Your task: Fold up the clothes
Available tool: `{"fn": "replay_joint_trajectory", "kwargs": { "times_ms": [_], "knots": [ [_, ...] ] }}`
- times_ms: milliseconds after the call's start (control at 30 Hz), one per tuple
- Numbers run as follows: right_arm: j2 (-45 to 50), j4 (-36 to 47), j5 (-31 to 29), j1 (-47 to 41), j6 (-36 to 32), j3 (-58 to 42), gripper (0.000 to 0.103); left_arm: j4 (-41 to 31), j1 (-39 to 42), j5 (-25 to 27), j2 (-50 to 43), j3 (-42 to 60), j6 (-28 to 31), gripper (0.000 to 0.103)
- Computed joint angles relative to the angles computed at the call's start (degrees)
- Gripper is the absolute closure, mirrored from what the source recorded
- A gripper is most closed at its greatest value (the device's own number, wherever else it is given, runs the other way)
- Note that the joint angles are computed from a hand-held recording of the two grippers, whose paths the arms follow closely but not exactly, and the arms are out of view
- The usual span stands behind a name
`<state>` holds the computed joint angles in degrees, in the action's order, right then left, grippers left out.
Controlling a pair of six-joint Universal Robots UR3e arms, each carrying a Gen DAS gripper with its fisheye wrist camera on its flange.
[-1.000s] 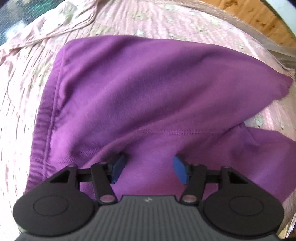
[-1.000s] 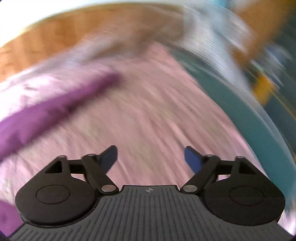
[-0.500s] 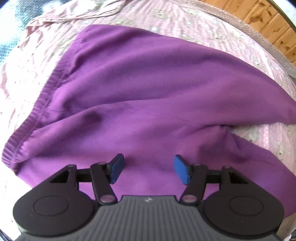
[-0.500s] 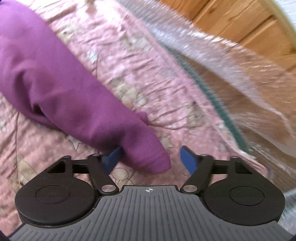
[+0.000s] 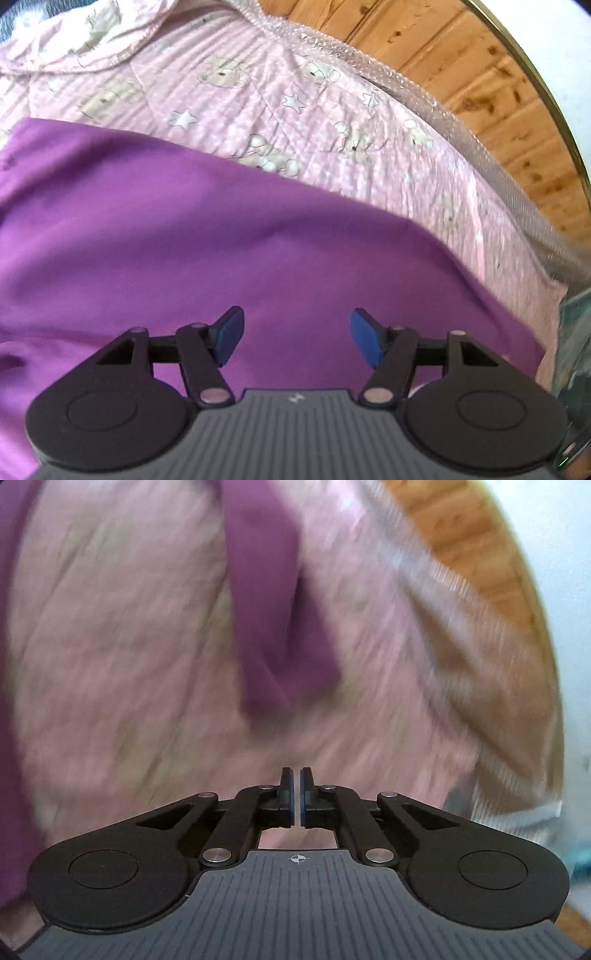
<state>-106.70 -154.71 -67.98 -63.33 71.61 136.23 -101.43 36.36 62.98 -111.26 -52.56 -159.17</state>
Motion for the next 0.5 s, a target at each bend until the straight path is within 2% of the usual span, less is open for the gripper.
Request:
{"fn": "replay_joint_trajectory", "kwargs": {
  "times_ms": [33,67,100,167,200,267,300,333,400,433,500],
  "knots": [
    [-1.73,-2.59,-0.3,-2.82,-0.21,4.0,0.103,0.38,-0.84,-0.12,-1.28,1.21,-1.83,0.036],
    [-3.61,-2.62,-0.72,-4.28,2.33,5.6,0.103,1.89,-1.65,-0.11,-1.91,1.3,-3.94,0.035],
    [-5.89,1.19,-0.55,-4.59,8.53,4.79,0.1,3.4,-2.46,-0.07,-2.57,1.41,-6.05,0.033],
    [-9.05,12.45,-0.95,-3.8,21.98,-0.22,0.085,4.67,-3.43,-1.12,-4.62,3.6,-9.97,0.031],
    [-8.64,19.94,-0.06,-2.72,32.09,-4.91,0.062,5.1,-3.7,-2.04,-5.58,4.61,-11.54,0.03],
    [-6.42,37.64,5.25,-2.67,52.5,-14.44,0.036,5.57,-4.27,-3.32,-7.35,6.88,-14.09,0.028],
    [-4.44,45.26,10.54,-3.78,62.25,-17.39,0.032,5.73,-4.84,-3.41,-8.1,8.02,-15.13,0.027],
    [-2.73,48.72,14.04,-4.02,68.88,-17.94,0.032,6.44,-5.39,-3.41,-8.29,8.01,-15.9,0.026],
    [-0.14,50.49,21.65,-4.42,81.77,-15.78,0.032,7.64,-6.08,-3.45,-8.03,7.13,-17.1,0.025],
    [1.34,46.01,23.87,-3.44,88.43,-12.92,0.033,8.28,-6.19,-3.57,-7.56,6.09,-17.71,0.025],
    [5.91,32.2,24.46,0.88,102.03,-8.57,0.033,9.95,-6.05,-3.96,-6.38,3.36,-19.25,0.024]
  ]
}}
